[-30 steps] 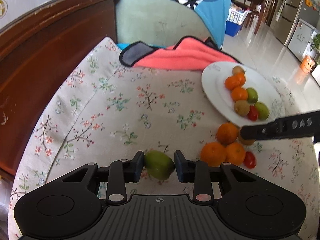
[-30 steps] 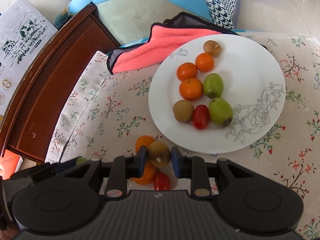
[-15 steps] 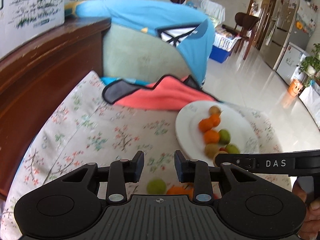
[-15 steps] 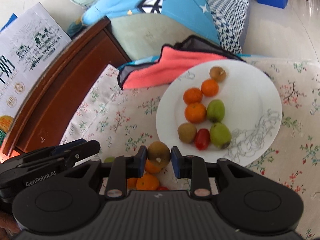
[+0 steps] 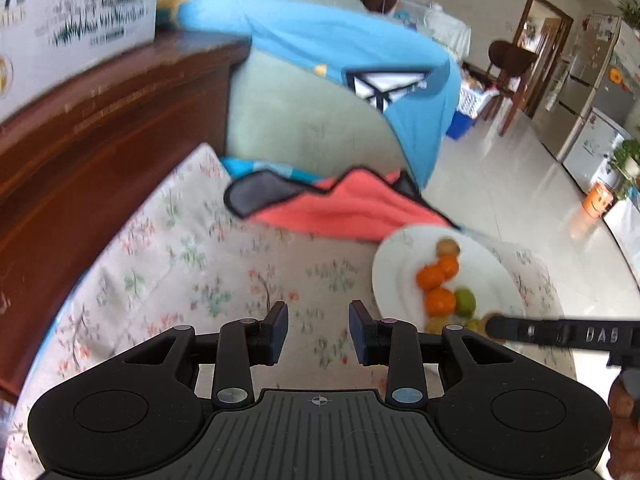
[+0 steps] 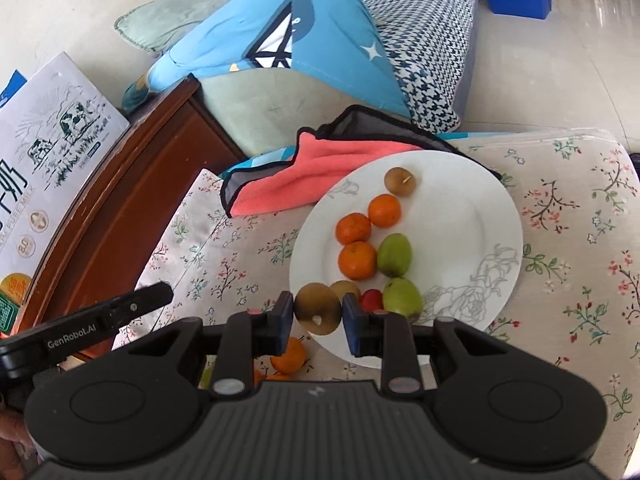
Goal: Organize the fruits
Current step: 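Carry the jujube and kiwi over the plate and open both grippers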
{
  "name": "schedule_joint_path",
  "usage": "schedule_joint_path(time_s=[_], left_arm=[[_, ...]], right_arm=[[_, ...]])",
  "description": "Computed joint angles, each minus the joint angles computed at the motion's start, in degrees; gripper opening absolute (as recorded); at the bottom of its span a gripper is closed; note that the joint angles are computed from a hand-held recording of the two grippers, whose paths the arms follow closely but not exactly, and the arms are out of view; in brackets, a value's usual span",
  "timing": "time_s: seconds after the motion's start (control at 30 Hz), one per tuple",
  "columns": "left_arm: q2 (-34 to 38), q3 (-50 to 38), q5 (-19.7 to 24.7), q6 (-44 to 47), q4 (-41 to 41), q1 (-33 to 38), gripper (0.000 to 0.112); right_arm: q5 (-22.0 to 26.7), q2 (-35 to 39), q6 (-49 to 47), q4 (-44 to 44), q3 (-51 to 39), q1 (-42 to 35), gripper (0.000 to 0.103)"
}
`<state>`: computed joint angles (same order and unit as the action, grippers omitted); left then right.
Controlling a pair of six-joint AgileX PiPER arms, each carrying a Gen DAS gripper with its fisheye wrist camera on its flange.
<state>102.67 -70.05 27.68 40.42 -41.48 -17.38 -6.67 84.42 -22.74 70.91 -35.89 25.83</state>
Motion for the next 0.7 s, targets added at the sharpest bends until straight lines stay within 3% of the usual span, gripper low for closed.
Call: schedule_joint_path(time_s=[0.2,0.3,0.43,0.7], left_arm=[[-0.12,3.44,0.21,2.58,10.27,-1.01,0.033],[-0.19,4.21,4.84,11.75,5.25,2.19,0.033],[-1.10,6.35,5.14,17.25,2.34,2.84,0.034],[0.23,7.58,1.34,14.23,7.56,-0.24,0.040]], right_arm=[[0.75,-0.06,-1.59,1.86,0.07,-0.13,0.027],[0.67,0.09,-3.39,3.90,-0.05,-0.03,0.027],[0.45,0.95,-5.44,6.15,-0.69,0.36,0.027],[0.90,2.15,-8.53,9.22,-1.50,0.32,0.027]])
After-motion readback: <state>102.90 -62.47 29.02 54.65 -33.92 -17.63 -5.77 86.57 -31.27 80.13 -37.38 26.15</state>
